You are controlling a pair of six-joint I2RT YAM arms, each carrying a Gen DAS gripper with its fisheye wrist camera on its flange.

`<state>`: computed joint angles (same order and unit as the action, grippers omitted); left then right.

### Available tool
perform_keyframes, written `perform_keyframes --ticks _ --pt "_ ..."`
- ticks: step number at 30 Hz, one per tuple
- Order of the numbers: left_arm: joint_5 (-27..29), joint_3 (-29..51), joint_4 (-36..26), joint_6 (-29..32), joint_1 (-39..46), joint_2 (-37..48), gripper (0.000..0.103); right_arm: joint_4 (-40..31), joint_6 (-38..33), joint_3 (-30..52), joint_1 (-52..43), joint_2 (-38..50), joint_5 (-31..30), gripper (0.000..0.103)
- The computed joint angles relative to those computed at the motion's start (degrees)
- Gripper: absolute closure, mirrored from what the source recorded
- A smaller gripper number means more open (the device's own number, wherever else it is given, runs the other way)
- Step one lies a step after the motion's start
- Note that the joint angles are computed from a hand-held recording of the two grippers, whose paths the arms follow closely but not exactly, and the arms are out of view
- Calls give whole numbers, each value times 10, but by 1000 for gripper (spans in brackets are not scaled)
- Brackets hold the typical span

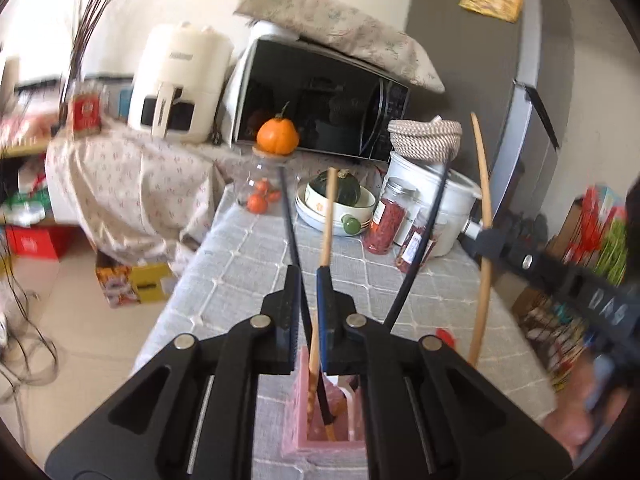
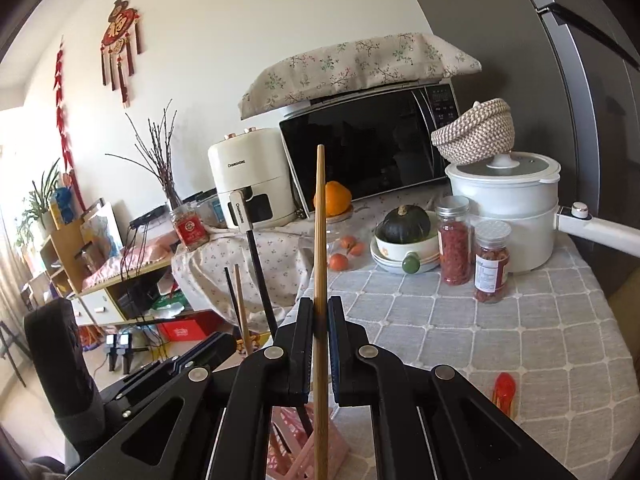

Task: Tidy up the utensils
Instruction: 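Open both tools to release the chopsticks into the basket, then move both tools back over the remaining chopsticks and red spoon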

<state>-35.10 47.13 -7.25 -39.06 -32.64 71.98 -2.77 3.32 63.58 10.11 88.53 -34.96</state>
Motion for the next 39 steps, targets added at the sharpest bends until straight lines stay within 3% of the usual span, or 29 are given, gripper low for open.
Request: perform_keyframes --ticks 5,11,14,19,22,25,32,36,39 --pt "44 -3 -45 -59 33 -52 69 29 66 5 -13 17 -12 96" --pt "143 25 -125 -137 88 -38 68 139 202 -20 -5 29 12 96" --pt "157 48 -175 -142 96 -26 65 168 189 -34 22 33 53 96" --pt "215 51 -203 -157 128 -23 64 174 144 -52 52 37 79 96" --pt "246 50 -208 -164 146 -19 64 136 105 -48 55 36 61 95" --pt "277 52 -209 -170 157 -11 64 57 82 -18 47 46 26 81" --pt "338 45 -196 -186 178 -8 62 14 150 31 -6 86 -32 67" --pt "457 18 -155 -216 267 10 59 -88 164 105 -35 151 -59 65" --pt "618 38 -102 -203 358 108 57 -143 164 140 -52 181 -79 65"
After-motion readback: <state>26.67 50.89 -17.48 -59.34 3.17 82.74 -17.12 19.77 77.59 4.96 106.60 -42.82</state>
